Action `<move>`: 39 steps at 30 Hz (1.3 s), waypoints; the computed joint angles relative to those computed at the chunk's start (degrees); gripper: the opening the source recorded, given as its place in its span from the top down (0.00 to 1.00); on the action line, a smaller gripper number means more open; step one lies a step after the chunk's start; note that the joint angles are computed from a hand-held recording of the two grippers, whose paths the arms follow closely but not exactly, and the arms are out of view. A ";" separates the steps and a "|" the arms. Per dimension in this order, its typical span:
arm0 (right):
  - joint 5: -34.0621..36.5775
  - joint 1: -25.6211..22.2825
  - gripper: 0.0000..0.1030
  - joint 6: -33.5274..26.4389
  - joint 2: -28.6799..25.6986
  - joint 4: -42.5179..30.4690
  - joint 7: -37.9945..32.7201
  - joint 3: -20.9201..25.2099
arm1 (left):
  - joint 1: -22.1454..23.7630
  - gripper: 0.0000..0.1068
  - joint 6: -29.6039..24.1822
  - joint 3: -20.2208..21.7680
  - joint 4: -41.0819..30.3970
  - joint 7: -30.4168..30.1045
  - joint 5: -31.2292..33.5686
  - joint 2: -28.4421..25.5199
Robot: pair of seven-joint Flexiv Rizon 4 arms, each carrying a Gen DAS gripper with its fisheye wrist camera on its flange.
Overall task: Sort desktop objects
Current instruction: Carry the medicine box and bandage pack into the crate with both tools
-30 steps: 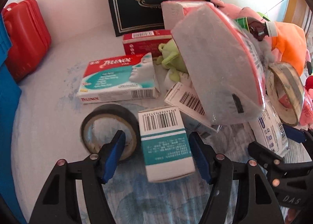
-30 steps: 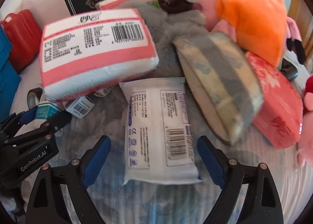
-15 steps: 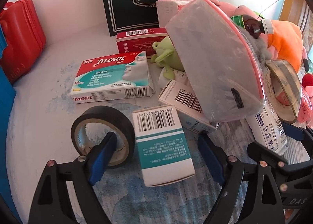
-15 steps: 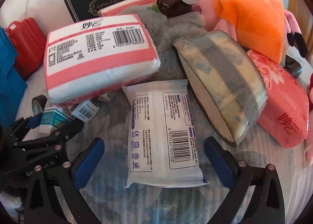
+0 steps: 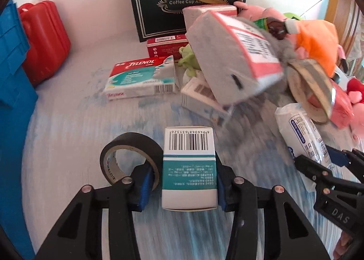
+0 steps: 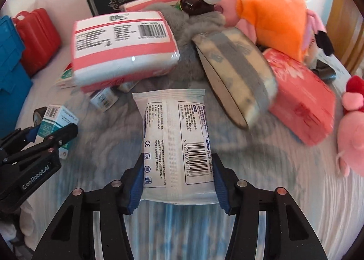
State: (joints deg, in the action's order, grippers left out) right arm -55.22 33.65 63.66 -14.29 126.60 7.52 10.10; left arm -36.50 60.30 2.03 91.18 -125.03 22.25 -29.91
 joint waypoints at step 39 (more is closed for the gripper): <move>-23.14 21.97 0.48 -10.30 -9.08 -47.12 -14.44 4.90 | 6.07 0.58 -33.78 -5.25 24.54 -24.19 37.28 68.26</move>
State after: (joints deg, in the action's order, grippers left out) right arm -78.36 55.62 53.36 -23.37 79.48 -6.92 15.00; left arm -30.43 26.51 -3.23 115.71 -149.22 59.53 38.35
